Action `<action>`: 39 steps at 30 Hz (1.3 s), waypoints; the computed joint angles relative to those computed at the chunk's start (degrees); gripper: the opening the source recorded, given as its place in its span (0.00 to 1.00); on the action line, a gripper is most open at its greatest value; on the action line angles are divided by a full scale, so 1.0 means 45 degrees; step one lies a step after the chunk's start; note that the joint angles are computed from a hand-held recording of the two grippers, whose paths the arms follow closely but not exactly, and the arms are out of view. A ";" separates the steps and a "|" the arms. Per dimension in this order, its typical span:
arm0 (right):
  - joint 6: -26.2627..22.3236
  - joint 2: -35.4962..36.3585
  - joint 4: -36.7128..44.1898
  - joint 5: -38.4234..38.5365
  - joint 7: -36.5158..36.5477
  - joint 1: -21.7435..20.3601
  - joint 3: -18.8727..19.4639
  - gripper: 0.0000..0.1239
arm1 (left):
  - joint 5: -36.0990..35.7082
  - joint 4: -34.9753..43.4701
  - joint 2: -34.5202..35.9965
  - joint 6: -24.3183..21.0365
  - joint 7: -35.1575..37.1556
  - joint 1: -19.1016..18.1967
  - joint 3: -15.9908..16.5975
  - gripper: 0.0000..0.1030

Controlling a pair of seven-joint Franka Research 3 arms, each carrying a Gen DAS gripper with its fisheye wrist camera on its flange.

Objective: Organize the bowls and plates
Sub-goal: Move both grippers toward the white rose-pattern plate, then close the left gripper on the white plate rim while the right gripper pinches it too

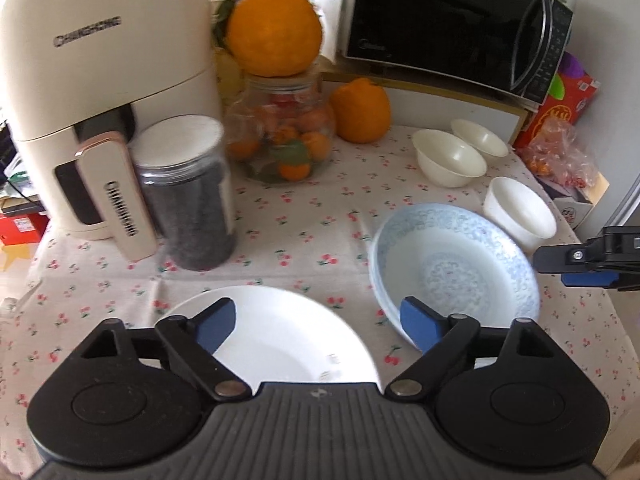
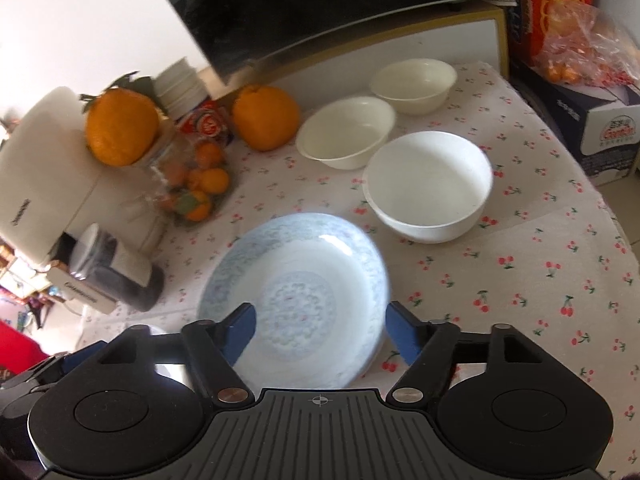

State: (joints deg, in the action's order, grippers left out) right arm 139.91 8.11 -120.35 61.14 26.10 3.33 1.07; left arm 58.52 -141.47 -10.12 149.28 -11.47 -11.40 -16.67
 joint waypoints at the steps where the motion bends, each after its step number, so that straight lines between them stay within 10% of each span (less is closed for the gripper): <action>1: -0.0214 -0.0093 -0.0077 0.0057 -0.0116 -0.0026 0.0016 0.62 | -0.0101 -0.0163 -0.0158 0.0020 0.0083 -0.0015 0.0039 0.92; 13: -0.2210 -0.1429 -0.1805 0.0356 -0.2225 0.0542 -0.0029 0.67 | -0.0781 -0.1724 -0.1453 -0.0695 0.1414 0.0006 -0.0112 0.99; 39: -0.0506 -0.1504 -0.4183 0.2790 -0.6142 0.1864 0.0316 0.69 | 0.0300 -0.4310 -0.2225 0.4142 0.1230 0.2505 -0.0319 0.94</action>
State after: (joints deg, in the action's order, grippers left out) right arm 137.63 1.34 -139.17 73.70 -1.54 11.72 2.49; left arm 59.87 -160.86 -20.13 167.92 -5.94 -0.12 -18.10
